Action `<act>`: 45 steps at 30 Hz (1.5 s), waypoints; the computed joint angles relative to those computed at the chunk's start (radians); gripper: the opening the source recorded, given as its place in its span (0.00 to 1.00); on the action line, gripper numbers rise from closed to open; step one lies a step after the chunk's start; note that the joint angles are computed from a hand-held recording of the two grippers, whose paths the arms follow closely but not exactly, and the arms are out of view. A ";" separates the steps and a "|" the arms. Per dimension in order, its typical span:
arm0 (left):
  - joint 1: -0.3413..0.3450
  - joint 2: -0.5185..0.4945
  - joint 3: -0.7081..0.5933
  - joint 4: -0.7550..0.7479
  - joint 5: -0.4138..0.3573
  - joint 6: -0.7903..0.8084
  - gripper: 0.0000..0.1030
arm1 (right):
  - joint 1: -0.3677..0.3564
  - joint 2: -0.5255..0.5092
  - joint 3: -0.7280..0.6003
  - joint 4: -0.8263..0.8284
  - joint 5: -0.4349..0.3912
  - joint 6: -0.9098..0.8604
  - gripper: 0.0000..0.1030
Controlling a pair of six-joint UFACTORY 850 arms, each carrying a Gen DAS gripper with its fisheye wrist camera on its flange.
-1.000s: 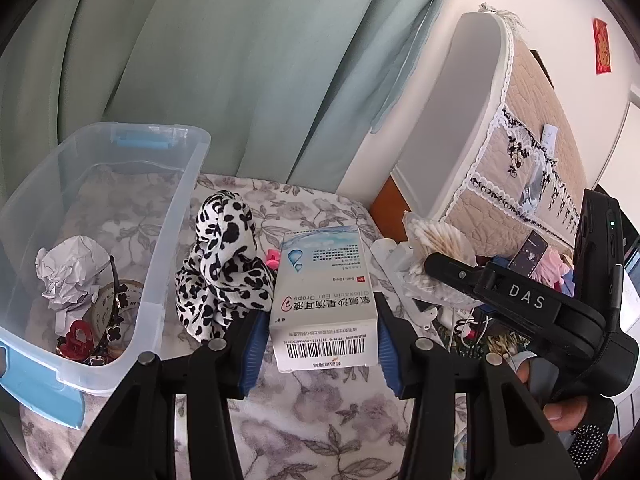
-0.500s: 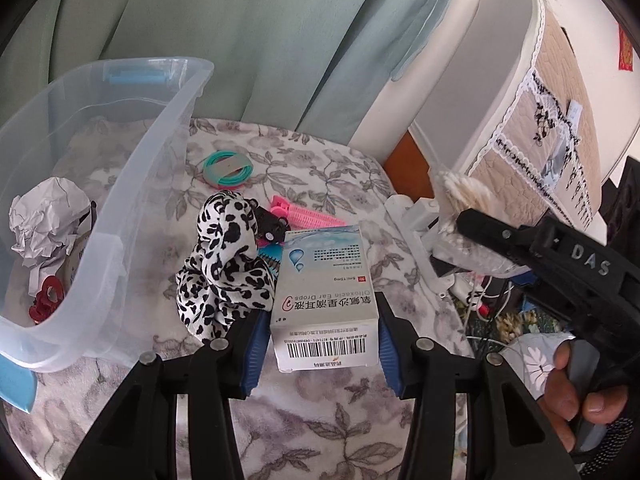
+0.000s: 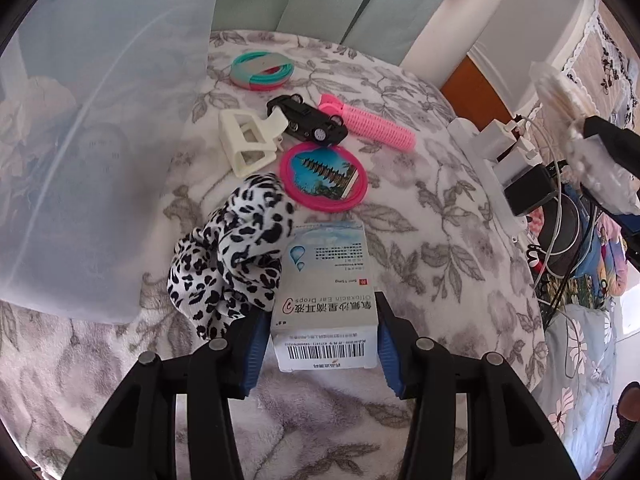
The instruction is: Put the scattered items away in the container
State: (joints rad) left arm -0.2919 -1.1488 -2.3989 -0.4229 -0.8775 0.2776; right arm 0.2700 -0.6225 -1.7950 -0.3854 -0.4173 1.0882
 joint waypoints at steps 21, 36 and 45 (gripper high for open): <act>-0.011 0.014 0.016 0.080 -0.075 -0.043 0.49 | -0.018 0.023 0.060 0.042 0.057 0.003 0.49; -0.021 0.063 0.096 0.065 0.010 -0.019 0.46 | -0.025 0.036 0.083 0.051 0.066 0.002 0.49; 0.011 0.190 0.208 -0.175 0.122 0.175 0.46 | -0.001 0.059 0.074 -0.077 0.044 0.099 0.49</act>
State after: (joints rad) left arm -0.2805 -0.9584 -2.1912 -0.5975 -0.7555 0.4523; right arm 0.2691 -0.5640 -1.7214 -0.4624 -0.3732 1.1869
